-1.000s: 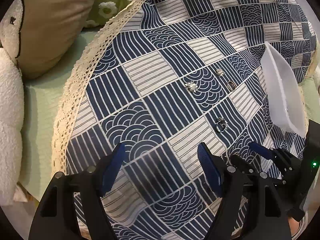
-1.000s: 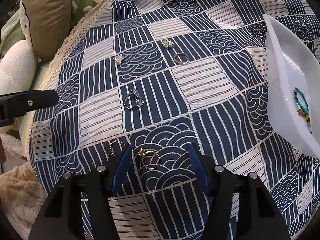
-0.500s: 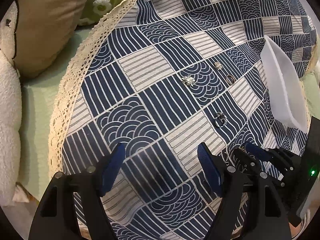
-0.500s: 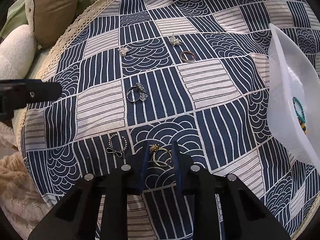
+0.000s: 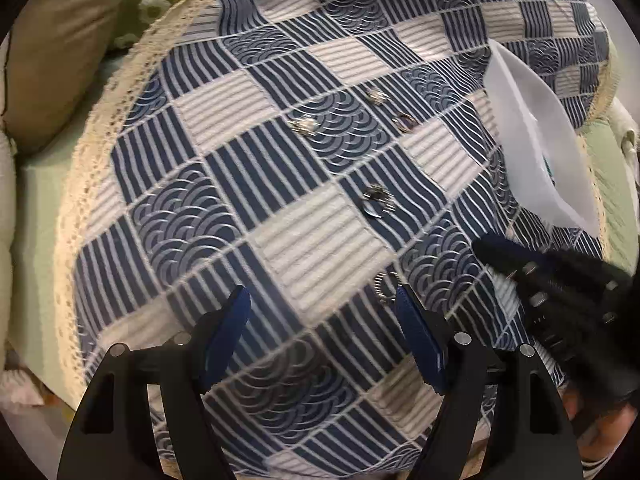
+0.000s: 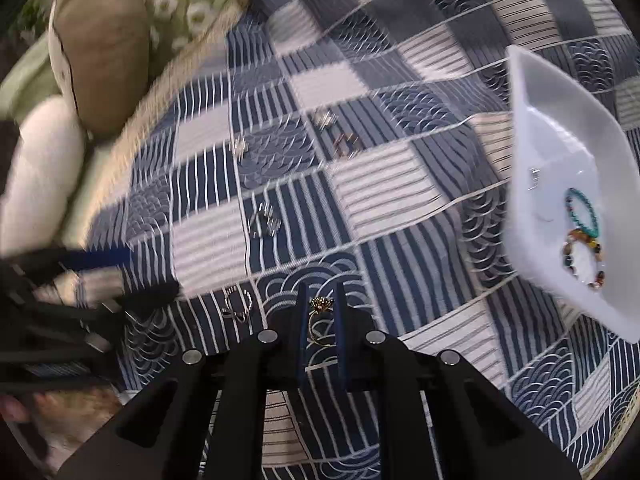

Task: Organize jewelry
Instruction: 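Grasp a silver earring with the left tool while the right tool grasps a gold ring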

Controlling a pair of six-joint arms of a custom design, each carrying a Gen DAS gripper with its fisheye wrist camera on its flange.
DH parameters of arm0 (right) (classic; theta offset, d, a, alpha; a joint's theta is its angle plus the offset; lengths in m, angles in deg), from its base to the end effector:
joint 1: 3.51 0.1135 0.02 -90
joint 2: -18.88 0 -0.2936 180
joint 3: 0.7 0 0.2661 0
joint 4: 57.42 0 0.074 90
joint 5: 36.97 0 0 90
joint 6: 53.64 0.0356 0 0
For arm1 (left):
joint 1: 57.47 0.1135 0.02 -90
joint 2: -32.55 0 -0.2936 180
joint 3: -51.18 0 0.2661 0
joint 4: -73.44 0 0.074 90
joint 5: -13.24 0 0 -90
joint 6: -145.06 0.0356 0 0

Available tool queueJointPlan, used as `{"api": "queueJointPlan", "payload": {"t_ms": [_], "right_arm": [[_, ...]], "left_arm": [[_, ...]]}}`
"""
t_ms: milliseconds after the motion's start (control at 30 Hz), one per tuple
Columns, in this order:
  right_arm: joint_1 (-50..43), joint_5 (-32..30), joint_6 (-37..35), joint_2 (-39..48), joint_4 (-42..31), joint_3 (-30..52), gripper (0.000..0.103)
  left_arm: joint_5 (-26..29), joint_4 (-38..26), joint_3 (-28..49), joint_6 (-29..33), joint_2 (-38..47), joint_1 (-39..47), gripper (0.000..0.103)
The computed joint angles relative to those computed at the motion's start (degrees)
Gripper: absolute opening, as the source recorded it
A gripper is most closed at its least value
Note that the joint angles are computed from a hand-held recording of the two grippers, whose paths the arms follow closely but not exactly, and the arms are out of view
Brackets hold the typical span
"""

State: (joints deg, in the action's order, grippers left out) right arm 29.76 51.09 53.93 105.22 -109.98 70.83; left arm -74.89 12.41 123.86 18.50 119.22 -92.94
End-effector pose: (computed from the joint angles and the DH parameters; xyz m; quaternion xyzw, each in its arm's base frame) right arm 0.2507 0.1660 0.2373 -0.1372 0.9708 0.0992 0.1701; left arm 0.2351 -0.1689 0.2364 -0.0073 0.9913 -0.0897 0.0959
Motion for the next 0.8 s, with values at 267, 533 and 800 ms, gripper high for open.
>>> {"api": "queueJointPlan", "payload": {"t_ms": [267,533,800], "right_arm": [[-7.86,-2.20,-2.31,-5.25,-2.25,0.02,0.013],[-9.31,-3.77,-3.59,-7.43,-1.97,-2.26,0.013],[-8.99,-4.37,-3.30,-7.20,-1.92,-1.70,0.013]], "left_arm": [[-0.34,4.00,1.30,-4.32,6.58,-6.52,0.070],[-6.11,3.25,3.82,-3.48,10.51,-8.81,0.048],[-7.35,2.86,3.12,-2.64,10.03,-8.36,0.023]]}}
